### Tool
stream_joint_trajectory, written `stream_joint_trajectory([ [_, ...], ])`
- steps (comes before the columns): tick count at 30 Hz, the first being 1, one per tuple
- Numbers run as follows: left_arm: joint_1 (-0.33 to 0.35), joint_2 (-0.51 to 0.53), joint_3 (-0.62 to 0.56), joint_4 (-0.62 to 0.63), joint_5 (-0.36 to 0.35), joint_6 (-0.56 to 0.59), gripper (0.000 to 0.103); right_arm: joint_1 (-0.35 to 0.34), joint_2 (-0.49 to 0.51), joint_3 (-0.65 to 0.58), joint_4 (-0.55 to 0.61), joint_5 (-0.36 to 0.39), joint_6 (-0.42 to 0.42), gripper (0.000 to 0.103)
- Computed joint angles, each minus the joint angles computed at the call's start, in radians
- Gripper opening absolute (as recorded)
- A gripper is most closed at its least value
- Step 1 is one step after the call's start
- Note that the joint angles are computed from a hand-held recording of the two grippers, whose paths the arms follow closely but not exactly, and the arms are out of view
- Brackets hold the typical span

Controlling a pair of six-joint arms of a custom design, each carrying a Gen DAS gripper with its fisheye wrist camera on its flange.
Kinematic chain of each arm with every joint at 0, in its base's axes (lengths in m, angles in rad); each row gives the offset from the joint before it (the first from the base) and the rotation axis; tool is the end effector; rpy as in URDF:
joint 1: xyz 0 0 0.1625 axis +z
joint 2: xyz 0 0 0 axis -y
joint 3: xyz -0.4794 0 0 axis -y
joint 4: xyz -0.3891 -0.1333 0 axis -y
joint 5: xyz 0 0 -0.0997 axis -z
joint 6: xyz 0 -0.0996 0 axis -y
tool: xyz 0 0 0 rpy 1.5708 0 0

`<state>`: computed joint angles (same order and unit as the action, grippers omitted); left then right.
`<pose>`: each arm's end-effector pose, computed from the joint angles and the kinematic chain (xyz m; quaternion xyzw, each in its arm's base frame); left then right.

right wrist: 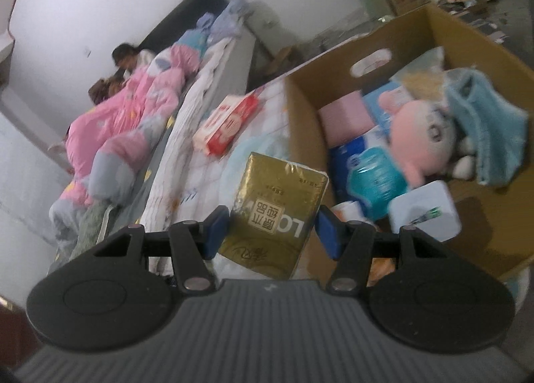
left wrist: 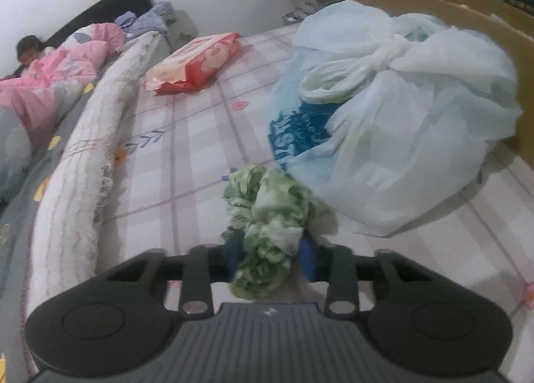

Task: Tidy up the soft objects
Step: 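Carry the gold packet into the box with the right tool while the left tool lifts the scrunchie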

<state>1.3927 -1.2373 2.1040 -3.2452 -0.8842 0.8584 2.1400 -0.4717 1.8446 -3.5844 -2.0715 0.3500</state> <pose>0.0988 -0.5598 0.3377 0.3140 0.8177 -0.2456 0.4152 0.4146 -0.4894 -0.0116 0.0230 -0.9226 0.3777 0.0754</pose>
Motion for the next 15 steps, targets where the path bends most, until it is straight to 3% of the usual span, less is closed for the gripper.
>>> stream_joint_trajectory([
  [2, -0.003, 0.003, 0.001, -0.022, 0.018, -0.012, 0.025, -0.008, -0.014, 0.026, -0.03, -0.02, 0.0, 0.056],
  [8, -0.005, -0.068, -0.021, 0.077, -0.024, -0.169, 0.022, -0.025, -0.069, 0.087, -0.051, -0.101, -0.008, 0.056],
  [15, -0.061, -0.157, -0.054, 0.16, -0.063, -0.303, 0.022, -0.078, -0.145, 0.107, 0.133, -0.141, -0.042, 0.057],
])
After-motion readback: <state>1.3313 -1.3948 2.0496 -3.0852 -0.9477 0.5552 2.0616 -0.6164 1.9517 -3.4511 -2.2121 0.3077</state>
